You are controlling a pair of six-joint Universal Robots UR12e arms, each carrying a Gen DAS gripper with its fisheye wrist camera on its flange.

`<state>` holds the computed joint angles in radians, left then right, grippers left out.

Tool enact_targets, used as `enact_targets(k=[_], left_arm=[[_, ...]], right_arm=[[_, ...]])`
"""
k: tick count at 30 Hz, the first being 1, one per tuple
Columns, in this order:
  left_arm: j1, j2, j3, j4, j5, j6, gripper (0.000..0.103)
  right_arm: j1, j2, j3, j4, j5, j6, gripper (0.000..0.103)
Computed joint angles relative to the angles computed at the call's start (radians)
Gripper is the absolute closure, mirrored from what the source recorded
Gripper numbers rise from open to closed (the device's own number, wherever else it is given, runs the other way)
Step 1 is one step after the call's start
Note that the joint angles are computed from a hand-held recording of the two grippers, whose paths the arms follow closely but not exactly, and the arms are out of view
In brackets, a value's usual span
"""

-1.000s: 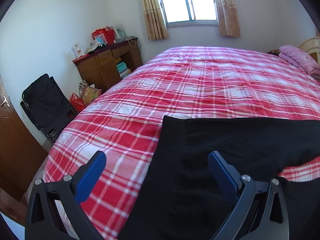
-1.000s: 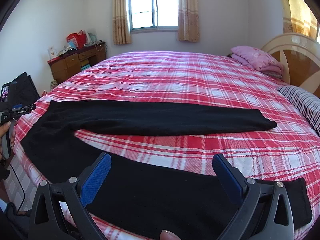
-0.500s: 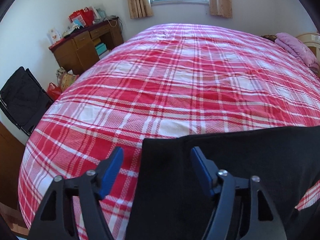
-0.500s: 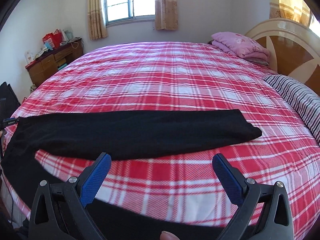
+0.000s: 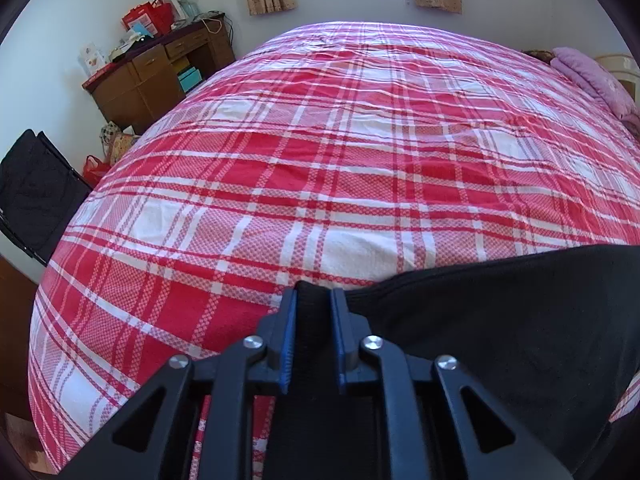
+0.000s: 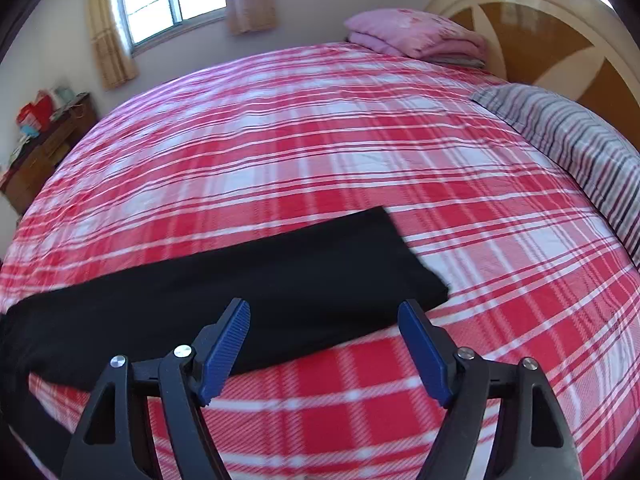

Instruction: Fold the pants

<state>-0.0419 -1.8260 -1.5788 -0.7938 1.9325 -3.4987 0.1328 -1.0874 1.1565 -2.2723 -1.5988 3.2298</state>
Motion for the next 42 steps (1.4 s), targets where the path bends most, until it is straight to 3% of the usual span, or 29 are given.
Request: enact_targets(k=[8, 18, 19, 21, 22, 24, 27, 33, 42], left_arm=[[-0.004, -0.014, 0.019, -0.032, 0.02, 0.005, 0.088], [-0.006, -0.025, 0.034, -0.06, 0.025, 0.012, 0.088], [-0.008, -0.028, 0.038, -0.066, 0.032, 0.02, 0.088], [-0.01, -0.033, 0.043, -0.067, 0.037, 0.032, 0.089], [-0.009, -0.034, 0.044, -0.067, 0.035, 0.034, 0.089], [-0.007, -0.034, 0.044, -0.066, 0.029, 0.038, 0.089], [0.0, -0.022, 0.028, -0.03, -0.001, 0.022, 0.091], [0.005, 0.011, -0.02, 0.077, -0.029, 0.026, 0.092], [0.022, 0.063, -0.09, 0.268, -0.105, 0.018, 0.092]], right_arm=[[-0.036, 0.1, -0.153, 0.109, -0.045, 0.02, 0.034], [-0.053, 0.222, -0.327, 0.25, 0.011, -0.013, 0.038], [-0.054, 0.226, -0.33, 0.255, 0.019, -0.013, 0.041], [-0.058, 0.231, -0.334, 0.273, 0.052, -0.024, 0.064], [-0.06, 0.228, -0.324, 0.258, 0.066, -0.03, 0.067], [-0.059, 0.221, -0.312, 0.243, 0.082, -0.048, 0.085], [-0.046, 0.207, -0.29, 0.207, 0.048, -0.09, 0.095], [-0.039, 0.134, -0.183, 0.037, 0.079, -0.139, 0.097], [-0.059, 0.001, 0.003, -0.215, 0.194, -0.133, 0.097]])
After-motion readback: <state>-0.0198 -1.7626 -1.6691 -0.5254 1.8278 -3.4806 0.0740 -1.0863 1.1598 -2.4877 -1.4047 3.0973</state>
